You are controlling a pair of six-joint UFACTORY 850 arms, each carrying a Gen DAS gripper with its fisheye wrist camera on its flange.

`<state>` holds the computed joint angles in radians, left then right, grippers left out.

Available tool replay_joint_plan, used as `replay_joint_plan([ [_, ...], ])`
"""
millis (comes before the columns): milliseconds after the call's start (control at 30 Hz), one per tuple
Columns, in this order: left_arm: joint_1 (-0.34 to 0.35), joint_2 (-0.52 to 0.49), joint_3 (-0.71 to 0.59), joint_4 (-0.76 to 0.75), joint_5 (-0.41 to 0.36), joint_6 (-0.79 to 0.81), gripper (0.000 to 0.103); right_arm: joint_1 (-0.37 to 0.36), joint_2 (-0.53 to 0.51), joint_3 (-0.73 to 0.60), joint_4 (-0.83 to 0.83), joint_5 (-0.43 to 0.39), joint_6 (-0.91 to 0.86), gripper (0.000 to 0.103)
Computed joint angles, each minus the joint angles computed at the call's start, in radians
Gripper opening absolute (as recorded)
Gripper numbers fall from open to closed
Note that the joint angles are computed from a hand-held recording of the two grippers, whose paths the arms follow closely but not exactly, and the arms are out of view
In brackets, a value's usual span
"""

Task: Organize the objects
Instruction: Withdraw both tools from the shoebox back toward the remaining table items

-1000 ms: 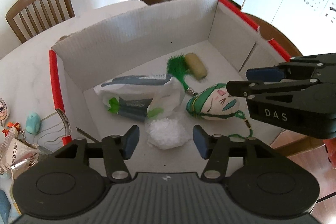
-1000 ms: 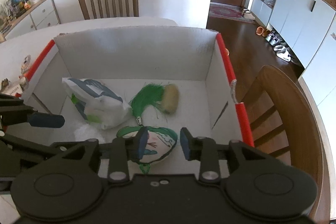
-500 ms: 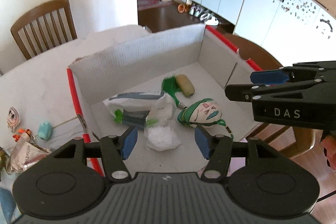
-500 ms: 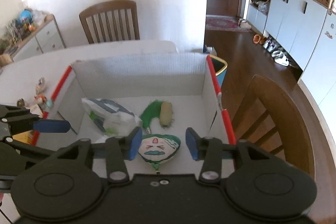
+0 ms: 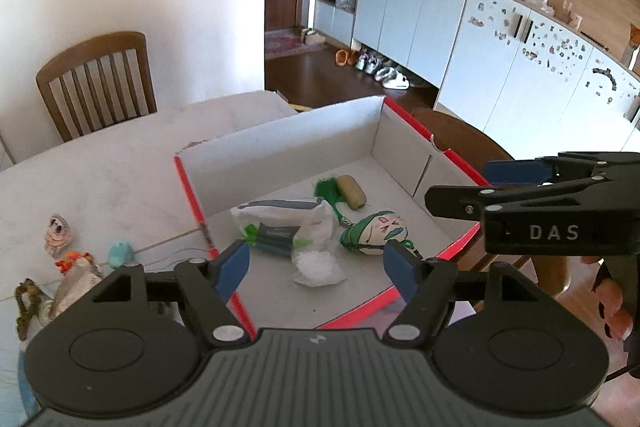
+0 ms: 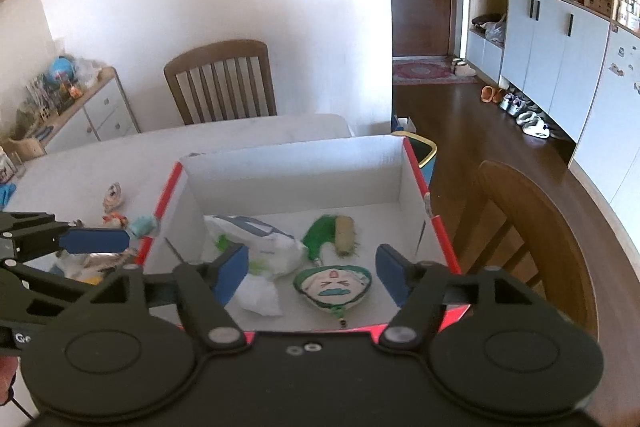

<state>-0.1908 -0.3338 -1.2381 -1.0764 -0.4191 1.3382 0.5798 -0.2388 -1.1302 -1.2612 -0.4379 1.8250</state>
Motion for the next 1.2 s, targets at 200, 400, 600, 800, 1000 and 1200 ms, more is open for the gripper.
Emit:
replay_joint_plan([
  [200, 0.061, 0.043, 0.04, -0.073, -0.055, 0.104, 0.081, 0.062, 0.008, -0.005, -0.04, -0.063, 0.092, 0.085],
  [400, 0.125, 0.071, 0.059, -0.076, -0.097, 0.132, 0.084, 0.125, -0.009, -0.031, -0.058, -0.125, 0.183, 0.096],
  [600, 0.188, 0.069, 0.055, -0.075, -0.157, 0.146, 0.084, 0.184, -0.047, -0.074, -0.085, -0.184, 0.273, 0.102],
  [800, 0.247, 0.052, 0.035, -0.061, -0.208, 0.157, 0.091, 0.233, -0.103, -0.144, -0.042, -0.233, 0.269, 0.102],
  [1000, 0.309, 0.018, 0.0, -0.059, -0.259, 0.174, 0.098, 0.267, -0.162, -0.216, -0.018, -0.268, 0.268, 0.102],
  [1200, 0.366, -0.027, -0.038, -0.08, -0.303, 0.208, 0.103, 0.288, -0.223, -0.29, 0.013, -0.271, 0.25, 0.102],
])
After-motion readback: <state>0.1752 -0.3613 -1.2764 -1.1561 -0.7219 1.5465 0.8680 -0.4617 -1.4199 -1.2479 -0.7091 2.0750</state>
